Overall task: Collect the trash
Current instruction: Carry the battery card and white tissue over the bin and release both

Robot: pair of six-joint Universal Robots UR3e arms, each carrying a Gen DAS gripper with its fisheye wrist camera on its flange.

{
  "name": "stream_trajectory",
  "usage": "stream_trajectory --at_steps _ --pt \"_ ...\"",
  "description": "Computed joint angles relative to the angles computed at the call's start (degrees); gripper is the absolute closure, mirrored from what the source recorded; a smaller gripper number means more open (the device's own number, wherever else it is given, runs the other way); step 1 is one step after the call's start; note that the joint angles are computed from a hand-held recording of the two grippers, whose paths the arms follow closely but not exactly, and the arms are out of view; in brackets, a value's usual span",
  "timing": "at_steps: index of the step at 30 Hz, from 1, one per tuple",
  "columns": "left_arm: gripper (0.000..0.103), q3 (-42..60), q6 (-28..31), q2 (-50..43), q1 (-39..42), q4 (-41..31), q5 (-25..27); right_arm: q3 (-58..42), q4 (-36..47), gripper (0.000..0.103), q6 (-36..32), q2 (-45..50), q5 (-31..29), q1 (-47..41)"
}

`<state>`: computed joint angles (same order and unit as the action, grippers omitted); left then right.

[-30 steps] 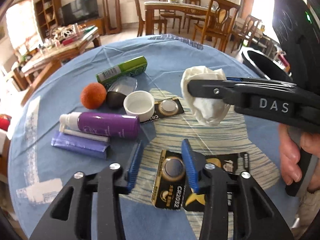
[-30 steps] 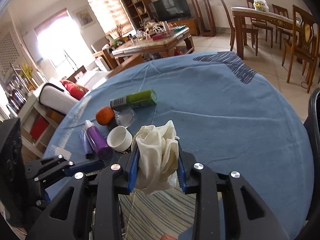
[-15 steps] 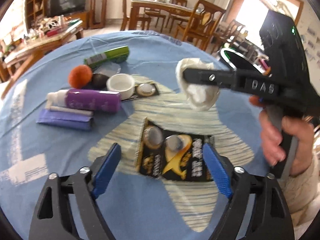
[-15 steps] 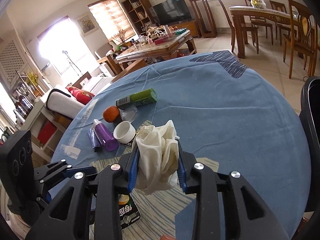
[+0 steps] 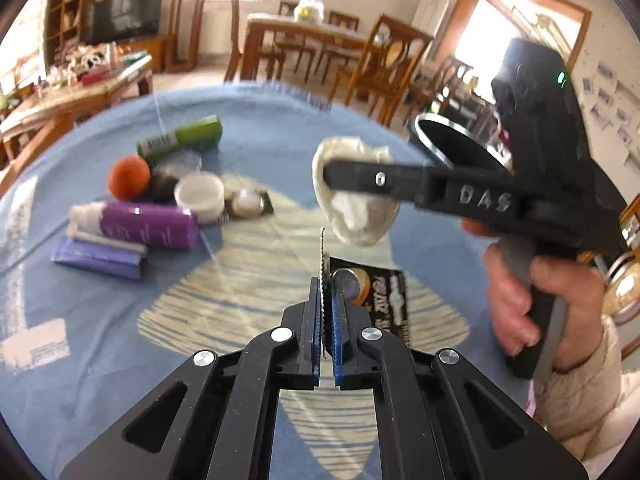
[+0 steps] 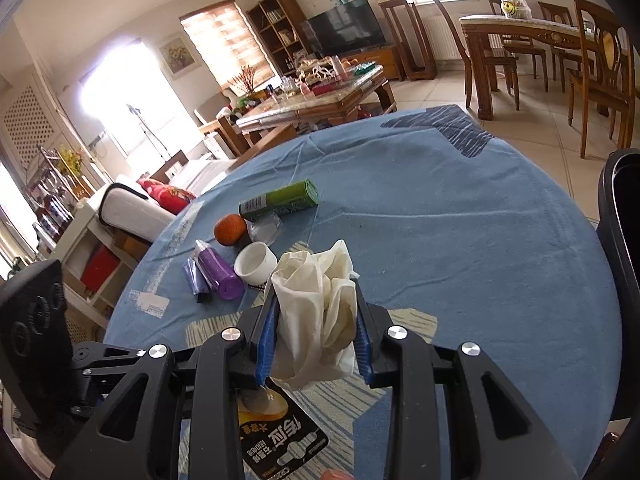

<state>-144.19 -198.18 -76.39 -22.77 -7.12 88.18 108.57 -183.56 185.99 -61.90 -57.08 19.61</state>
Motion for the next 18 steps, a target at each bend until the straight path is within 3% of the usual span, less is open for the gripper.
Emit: stream_trajectory --at_steps 9,18 --pt "0.098 8.0 -4.1 -4.0 -8.4 3.3 11.0 9.9 -11.3 0.072 3.1 -6.6 4.7 -7.6" --pt "0.098 22.7 -4.5 -16.1 -10.2 7.1 10.2 22.1 -17.3 0.073 7.0 -20.9 11.3 -26.9"
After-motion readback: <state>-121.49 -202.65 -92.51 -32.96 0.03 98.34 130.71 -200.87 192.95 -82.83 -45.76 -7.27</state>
